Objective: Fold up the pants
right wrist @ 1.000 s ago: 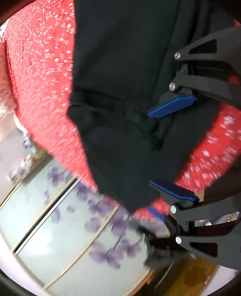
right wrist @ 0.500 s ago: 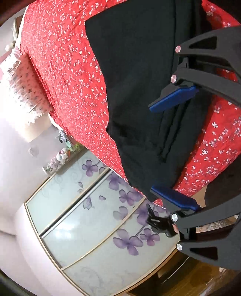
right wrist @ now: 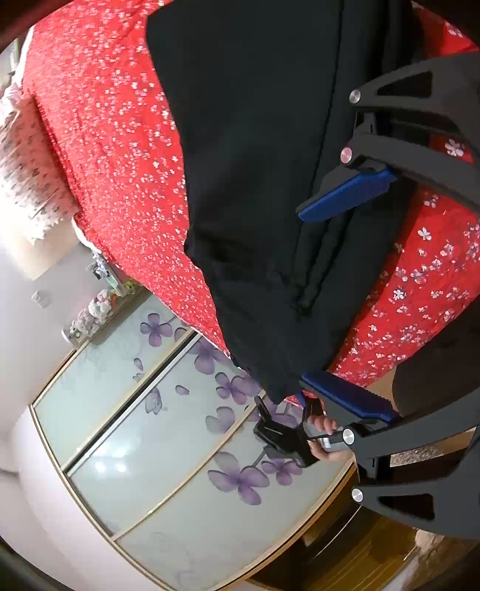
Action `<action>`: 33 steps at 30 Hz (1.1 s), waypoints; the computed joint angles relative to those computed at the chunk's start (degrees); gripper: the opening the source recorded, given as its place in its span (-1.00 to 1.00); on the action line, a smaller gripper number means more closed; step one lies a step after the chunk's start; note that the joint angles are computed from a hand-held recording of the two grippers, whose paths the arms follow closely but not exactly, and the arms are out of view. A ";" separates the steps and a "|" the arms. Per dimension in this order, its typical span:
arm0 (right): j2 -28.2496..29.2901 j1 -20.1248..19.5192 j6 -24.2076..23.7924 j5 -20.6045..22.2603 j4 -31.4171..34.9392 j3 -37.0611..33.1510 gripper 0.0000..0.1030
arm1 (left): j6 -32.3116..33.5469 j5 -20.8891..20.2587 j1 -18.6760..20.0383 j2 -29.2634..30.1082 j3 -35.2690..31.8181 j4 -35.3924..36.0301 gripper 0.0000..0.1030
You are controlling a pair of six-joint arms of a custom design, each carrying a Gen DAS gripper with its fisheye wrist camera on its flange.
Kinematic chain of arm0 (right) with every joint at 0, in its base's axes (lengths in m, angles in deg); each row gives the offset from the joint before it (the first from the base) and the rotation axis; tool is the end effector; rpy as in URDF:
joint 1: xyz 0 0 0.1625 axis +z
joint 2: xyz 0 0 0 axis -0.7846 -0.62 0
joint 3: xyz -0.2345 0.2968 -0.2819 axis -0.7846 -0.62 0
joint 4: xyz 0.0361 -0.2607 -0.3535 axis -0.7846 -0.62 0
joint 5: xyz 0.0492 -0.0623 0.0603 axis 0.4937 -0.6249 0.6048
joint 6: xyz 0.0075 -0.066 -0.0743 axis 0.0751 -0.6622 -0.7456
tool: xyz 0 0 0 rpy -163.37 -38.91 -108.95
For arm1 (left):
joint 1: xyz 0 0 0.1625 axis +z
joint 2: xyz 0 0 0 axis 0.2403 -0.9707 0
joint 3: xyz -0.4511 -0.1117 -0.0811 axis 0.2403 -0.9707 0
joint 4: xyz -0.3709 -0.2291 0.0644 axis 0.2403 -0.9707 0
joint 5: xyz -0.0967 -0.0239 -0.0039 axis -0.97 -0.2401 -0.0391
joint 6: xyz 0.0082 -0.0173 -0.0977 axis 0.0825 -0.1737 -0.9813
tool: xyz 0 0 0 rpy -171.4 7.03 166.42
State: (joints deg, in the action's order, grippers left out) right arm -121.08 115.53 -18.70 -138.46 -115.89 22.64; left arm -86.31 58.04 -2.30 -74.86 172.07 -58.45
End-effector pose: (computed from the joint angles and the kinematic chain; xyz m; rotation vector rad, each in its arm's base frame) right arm -0.0793 -0.5448 0.3614 -0.9138 2.6796 -0.3217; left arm -0.2123 -0.2745 0.0776 -0.8551 2.2665 -1.8259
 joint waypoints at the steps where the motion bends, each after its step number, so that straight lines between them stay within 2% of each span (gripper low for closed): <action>1: 0.34 0.02 0.59 -0.03 0.34 -0.28 0.65 | 1.36 1.19 -0.98 0.35 0.23 -0.50 0.57; 3: 0.61 0.18 1.16 -0.35 0.35 -0.34 0.65 | 3.20 2.20 -1.69 0.27 0.30 -0.78 0.56; 5: 0.76 0.35 1.46 -0.77 0.19 -0.23 0.65 | 3.41 0.60 -0.23 -0.23 0.03 -1.12 0.62; 8: 0.59 0.57 0.84 -1.36 0.00 0.05 0.65 | 1.52 -0.84 1.38 1.21 2.14 -8.41 0.65; 12: 0.53 0.64 0.61 -1.87 -0.28 0.11 0.65 | 1.62 -1.14 3.02 3.11 2.98 -12.64 0.62; 15: 0.82 0.57 1.13 -1.73 0.10 -0.31 0.65 | 2.41 -2.73 4.55 1.18 0.52 -6.71 0.61; 16: 0.83 0.54 1.18 -1.68 0.20 -0.36 0.65 | 2.58 -3.42 5.24 0.52 -0.63 -4.09 0.53; 17: 0.83 0.48 1.15 -1.64 0.24 -0.36 0.65 | 2.70 -3.90 5.75 0.08 -1.43 -2.24 0.35; 18: 0.81 0.50 1.08 -1.64 0.23 -0.34 0.65 | 2.49 -5.10 6.24 -0.61 -2.80 1.35 0.07; 20: 0.74 0.51 0.86 -1.68 0.15 -0.22 0.65 | 4.41 -5.93 6.89 -0.71 -3.81 2.66 -0.22; 21: 0.79 0.50 0.77 -1.62 0.26 -0.28 0.65 | 5.50 -5.72 7.23 -0.54 -3.95 1.87 -0.28; 24: 0.72 0.39 0.71 -1.12 0.64 -0.39 0.65 | 4.64 -5.80 7.27 -0.85 -5.29 6.04 -0.43; 26: 0.42 0.14 0.75 -0.40 0.91 -0.35 0.65 | 4.25 -5.75 6.86 -0.96 -7.28 11.27 -0.49; 33: -0.48 -1.49 0.71 3.94 3.00 -1.71 0.65 | 8.03 -3.55 6.32 0.02 -16.71 25.80 -0.55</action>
